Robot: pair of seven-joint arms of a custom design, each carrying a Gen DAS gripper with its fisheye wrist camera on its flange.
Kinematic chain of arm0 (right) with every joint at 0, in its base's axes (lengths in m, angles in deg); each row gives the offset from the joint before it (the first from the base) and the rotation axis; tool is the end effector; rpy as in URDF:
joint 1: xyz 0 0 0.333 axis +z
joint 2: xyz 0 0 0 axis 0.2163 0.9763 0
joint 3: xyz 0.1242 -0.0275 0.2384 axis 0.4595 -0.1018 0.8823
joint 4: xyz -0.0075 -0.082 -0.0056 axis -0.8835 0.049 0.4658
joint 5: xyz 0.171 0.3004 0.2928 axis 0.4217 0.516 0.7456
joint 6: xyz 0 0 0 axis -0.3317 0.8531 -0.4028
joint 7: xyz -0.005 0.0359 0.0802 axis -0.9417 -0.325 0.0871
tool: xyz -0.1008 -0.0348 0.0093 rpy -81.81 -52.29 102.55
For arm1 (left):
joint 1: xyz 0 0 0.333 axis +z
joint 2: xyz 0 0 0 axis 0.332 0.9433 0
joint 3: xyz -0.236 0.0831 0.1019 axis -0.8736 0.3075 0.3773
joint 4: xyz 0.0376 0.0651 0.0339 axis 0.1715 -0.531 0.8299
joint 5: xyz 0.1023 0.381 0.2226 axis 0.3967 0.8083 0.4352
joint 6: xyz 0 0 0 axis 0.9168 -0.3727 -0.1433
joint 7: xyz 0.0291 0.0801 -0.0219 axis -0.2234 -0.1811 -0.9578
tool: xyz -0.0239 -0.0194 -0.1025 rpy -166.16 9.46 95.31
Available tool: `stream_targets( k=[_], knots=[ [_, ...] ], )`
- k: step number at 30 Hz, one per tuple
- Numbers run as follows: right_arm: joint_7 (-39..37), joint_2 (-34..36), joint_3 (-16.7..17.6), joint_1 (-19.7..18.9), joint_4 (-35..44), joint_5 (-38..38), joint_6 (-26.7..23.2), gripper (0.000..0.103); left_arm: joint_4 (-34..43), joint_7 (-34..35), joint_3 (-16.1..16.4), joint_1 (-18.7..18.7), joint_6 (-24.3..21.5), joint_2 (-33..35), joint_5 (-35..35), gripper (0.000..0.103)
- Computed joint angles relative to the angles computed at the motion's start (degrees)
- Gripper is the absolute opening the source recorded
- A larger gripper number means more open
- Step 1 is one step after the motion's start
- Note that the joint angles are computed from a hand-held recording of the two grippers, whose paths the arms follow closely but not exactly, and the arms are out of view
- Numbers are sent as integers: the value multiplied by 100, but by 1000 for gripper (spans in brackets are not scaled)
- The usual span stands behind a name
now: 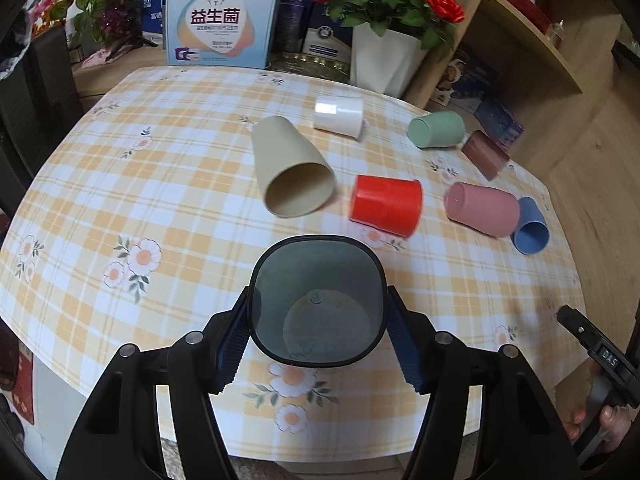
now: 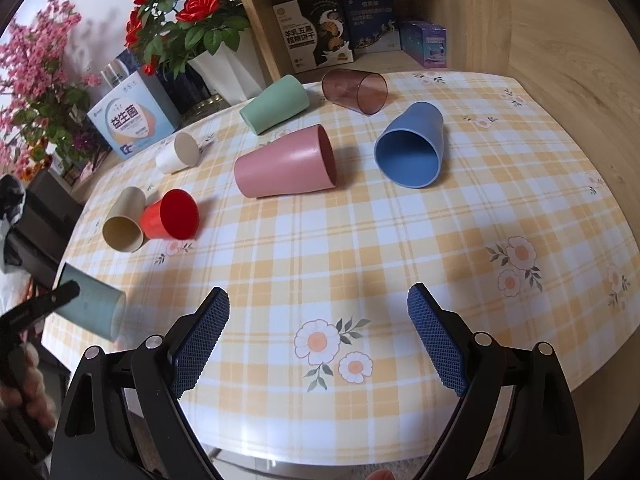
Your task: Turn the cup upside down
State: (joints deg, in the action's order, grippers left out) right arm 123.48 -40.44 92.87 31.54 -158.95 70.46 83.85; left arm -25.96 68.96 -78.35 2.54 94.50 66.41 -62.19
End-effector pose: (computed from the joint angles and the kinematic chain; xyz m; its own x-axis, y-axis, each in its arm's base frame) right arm 0.5191 0.3083 0.5009 -0.0891 -0.9658 -0.2435 -0.8228 0.2091 -0.5285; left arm 0.5555 -0.3443 0.4821 0.0338 -0.9762 0.2143 -0.8356 -0.1452 -0.5298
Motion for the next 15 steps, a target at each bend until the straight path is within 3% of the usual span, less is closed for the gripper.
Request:
stream_targets(
  k=[15],
  knots=[
    [-18,42,-28,25,27,78,-69,88,143,-122,82,77,-122,170,300,62]
  ],
)
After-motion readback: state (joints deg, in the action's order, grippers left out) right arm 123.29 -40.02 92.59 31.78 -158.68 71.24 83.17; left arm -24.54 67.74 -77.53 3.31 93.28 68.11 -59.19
